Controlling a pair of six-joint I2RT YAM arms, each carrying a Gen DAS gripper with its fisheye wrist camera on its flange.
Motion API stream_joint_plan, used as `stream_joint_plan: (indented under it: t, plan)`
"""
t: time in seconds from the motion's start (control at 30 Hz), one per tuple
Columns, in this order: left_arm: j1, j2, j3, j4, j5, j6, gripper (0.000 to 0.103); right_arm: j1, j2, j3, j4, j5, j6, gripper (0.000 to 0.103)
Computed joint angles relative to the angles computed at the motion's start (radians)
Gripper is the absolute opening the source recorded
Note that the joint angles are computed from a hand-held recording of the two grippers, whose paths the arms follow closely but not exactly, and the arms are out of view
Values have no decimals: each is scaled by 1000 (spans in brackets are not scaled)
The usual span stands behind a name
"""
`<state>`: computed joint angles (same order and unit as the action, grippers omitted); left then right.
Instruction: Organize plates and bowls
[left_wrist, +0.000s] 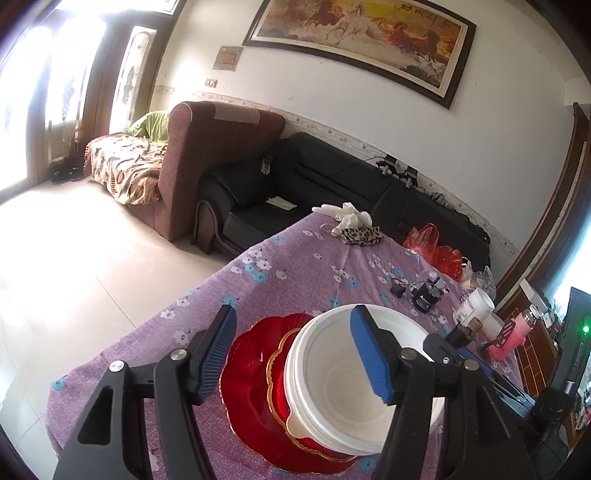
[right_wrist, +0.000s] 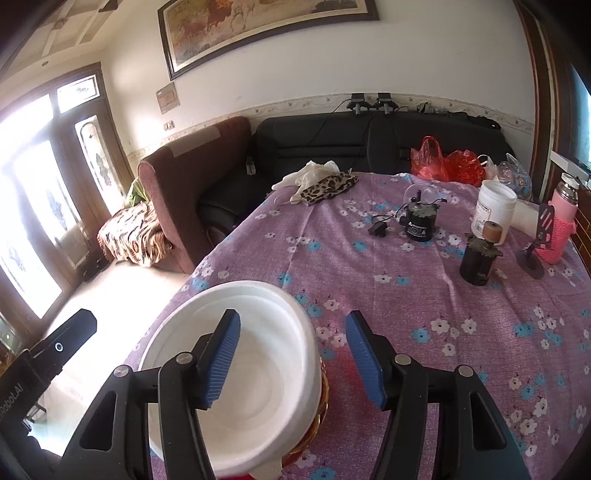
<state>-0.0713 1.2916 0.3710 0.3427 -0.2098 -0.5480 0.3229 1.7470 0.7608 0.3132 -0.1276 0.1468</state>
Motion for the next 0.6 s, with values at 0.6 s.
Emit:
stream_joint_plan:
  t: [0.6]
  plan:
    - [-394,-307,-83,-152,-644,-76,100,-123,-244,-296,100,-100,-12,77]
